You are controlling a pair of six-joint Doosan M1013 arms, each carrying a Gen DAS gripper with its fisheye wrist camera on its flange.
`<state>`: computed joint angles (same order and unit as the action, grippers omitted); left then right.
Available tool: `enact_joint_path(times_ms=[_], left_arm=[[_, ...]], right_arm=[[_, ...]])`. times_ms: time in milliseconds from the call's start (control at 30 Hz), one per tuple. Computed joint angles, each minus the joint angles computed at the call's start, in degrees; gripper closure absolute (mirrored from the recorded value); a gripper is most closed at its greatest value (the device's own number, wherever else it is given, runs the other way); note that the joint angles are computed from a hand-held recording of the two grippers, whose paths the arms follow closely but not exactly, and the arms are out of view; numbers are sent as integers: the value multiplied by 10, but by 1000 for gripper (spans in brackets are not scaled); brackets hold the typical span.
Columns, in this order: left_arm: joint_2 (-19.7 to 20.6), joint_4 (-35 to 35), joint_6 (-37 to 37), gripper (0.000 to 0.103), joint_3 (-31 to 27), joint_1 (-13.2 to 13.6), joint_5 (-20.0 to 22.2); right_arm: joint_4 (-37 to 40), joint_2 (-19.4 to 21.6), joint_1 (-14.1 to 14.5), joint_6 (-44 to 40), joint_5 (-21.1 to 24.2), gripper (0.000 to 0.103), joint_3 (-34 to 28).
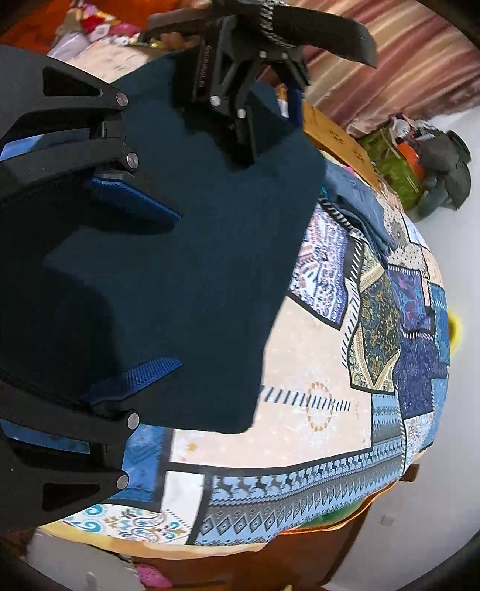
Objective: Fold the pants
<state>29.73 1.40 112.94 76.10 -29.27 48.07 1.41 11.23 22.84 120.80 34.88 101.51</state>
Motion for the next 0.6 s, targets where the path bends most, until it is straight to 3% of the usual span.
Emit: enact_joint_path(times_ms=[200,600], left_arm=[[-16,23,-5,4,26,-1,-34],[-63,-61,31,4,83,30,-76]], right_arm=[[-38,-19,16,63,-10,30,23],[-151,-50,51,206,1,30,44]])
